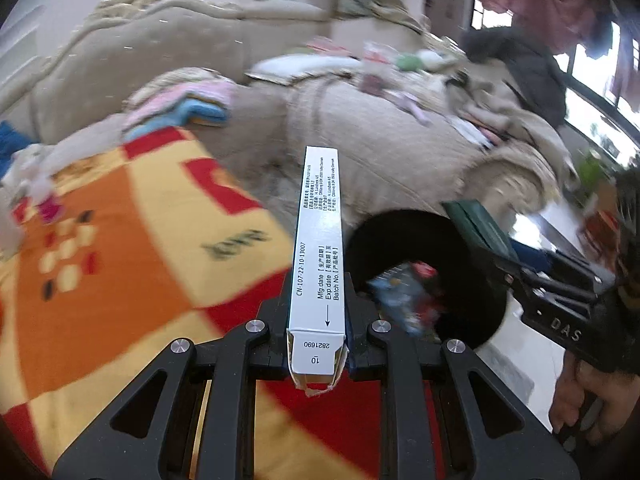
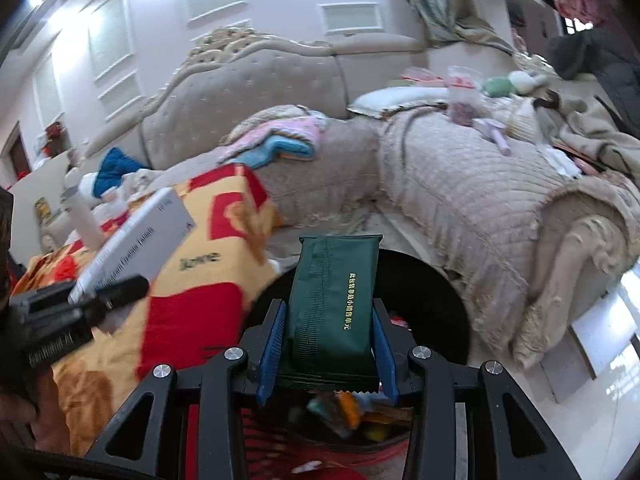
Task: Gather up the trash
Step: 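Open both grippers to drop the box and pouch into the bin, then move back over the blanket and grasp the small white medicine box with the left gripper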
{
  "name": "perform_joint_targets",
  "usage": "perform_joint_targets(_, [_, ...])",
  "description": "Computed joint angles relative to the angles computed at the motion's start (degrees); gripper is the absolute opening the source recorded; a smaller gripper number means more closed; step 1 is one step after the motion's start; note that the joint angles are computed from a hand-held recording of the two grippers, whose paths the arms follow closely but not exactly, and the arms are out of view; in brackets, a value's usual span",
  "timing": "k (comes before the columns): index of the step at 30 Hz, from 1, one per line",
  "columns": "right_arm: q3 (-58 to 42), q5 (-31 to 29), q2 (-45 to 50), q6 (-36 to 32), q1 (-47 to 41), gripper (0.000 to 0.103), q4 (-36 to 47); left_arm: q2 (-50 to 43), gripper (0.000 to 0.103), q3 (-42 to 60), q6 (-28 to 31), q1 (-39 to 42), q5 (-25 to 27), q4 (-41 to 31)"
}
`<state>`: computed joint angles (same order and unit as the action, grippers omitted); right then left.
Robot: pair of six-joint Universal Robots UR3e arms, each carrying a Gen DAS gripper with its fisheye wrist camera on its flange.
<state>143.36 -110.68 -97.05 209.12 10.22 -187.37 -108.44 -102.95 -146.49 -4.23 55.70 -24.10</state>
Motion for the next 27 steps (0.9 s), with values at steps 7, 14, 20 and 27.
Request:
perform_joint_targets(7, [4.1, 4.0, -3.9, -2.6, -7.0, 0.040, 1.6, -8.4, 0.016, 9.2, -2.0, -6.5, 0.3, -4.7])
perform_joint_targets(14, [3.5, 6.7, -0.3, -2.4, -9.4, 0.039, -2.0, -11.6, 0.017, 13.6, -0.4, -9.3, 2.1, -9.1])
perform_joint_targets(20, [2.9, 8.6, 0.8, 0.1, -10.8, 0.044, -3.2, -10.1, 0.049, 11.3, -1.3, -8.4, 2.6, -6.6])
perform_joint_targets(27, [1.0, 3.5, 0.6, 1.6, -7.4, 0.044, -2.1, -7.9, 0.051, 10.7, -5.0, -3.5, -0.7, -7.5])
